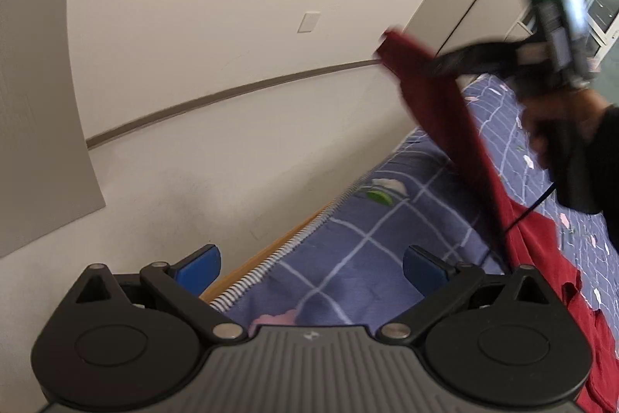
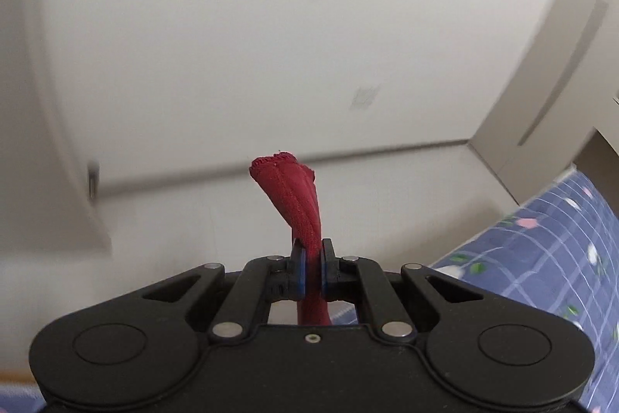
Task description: Fold small clothes
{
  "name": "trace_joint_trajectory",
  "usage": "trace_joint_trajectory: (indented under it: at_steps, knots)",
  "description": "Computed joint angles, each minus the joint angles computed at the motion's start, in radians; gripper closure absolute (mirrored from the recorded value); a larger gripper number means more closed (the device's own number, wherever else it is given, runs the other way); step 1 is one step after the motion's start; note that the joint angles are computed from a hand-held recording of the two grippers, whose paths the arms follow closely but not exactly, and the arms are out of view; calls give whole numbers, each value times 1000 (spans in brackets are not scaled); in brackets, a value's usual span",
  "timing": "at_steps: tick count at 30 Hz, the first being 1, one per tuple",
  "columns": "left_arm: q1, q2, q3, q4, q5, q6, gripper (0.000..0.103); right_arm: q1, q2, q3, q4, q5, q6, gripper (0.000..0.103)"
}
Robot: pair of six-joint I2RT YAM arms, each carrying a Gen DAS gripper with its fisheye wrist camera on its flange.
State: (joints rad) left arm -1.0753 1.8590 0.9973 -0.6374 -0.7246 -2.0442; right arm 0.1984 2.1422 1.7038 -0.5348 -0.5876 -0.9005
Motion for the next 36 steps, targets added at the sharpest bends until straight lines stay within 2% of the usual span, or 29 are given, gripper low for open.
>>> trace_joint_trajectory:
  at_steps: [4, 7, 12, 17, 19, 22, 27, 32, 35, 36]
  knots:
    - [-5, 14, 83, -59, -23, 35, 1, -138, 5, 172, -110, -173, 166, 97]
    - [-5, 33, 149, -90, -36, 76, 1, -265, -11, 237, -107, -285, 285, 97]
    - [0, 81, 260, -107, -42, 165, 1, -484, -46, 225, 19, -413, 488, 97]
    - [-1, 140, 371, -117, -34, 247, 1, -698, -32, 177, 179, -440, 647, 97]
    - [0, 165, 418, -129, -27, 275, 1, -777, 6, 193, 159, -438, 651, 97]
    - [3, 202, 482, -148, -17, 310, 1, -866, 40, 144, 152, -404, 619, 97]
    - [9, 259, 576, -183, 13, 365, 1, -948, 119, 85, 133, -297, 561, 97]
    - [17, 323, 675, -221, 50, 408, 1, -999, 117, -54, 139, -231, 454, 96]
    - [27, 364, 735, -240, 69, 431, 1, -1027, 155, -13, 29, -226, 369, 94]
    - [32, 377, 754, -243, 77, 439, 1, -1036, 165, -1, -7, -228, 336, 88]
